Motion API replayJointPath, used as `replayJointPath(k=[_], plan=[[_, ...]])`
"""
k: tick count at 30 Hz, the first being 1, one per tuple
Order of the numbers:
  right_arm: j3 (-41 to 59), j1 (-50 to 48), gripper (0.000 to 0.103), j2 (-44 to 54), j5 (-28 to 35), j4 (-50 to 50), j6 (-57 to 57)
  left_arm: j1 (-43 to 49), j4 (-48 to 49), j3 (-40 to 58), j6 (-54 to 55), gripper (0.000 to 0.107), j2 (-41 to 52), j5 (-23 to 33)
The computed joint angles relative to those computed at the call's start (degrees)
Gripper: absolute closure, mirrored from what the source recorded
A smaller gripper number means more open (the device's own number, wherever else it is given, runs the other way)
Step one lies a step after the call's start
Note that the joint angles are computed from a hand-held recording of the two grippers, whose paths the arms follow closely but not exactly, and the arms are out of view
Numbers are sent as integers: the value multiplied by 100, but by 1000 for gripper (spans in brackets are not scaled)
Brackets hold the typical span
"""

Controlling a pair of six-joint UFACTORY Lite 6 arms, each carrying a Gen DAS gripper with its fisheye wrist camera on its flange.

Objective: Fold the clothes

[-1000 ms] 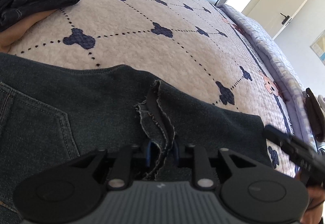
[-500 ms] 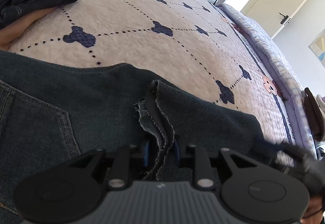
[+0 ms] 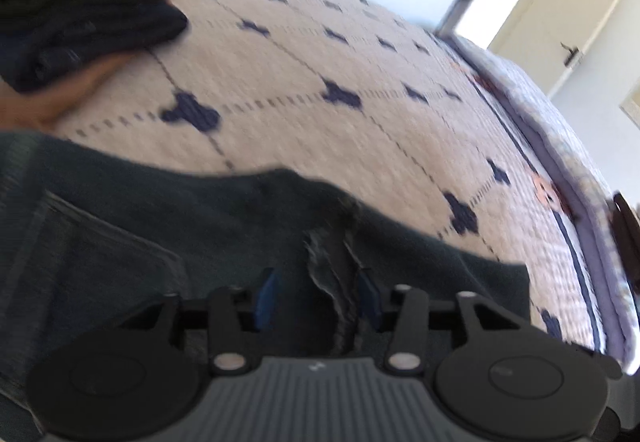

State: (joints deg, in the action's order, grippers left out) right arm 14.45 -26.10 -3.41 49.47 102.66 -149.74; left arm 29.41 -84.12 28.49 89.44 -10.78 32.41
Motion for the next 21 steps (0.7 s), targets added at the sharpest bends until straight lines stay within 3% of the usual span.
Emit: replayJointPath(k=[5,8,12,14,16,18,21], plan=[[-7,-40,62,-8,73,-86,26,1880,655,70,-181,55,-166,1278],[163,118,62,-290,-114,-415,661,3095,1067,17,-13,50,-414,1903],[1046,824,62,-202,-25,-785,1715,3297,1683,90,-365,50,-673,2604],[1824,1547,62,305,-401,-813,2141,2914,1738,-70,-530,49,-1289,2826],[2749,2233,66,1131,-906,-1051,2814,2095,1762,-294,-771,49,-1934,2476],[3656,2767,80,1940,-1284,-1476,3583,1071,1829,-428,-1080,52,-2309,1817],[3938,3331,80,2123,-1600,-1451,3411,282,1890,-553,-1218,63,-2103,998]])
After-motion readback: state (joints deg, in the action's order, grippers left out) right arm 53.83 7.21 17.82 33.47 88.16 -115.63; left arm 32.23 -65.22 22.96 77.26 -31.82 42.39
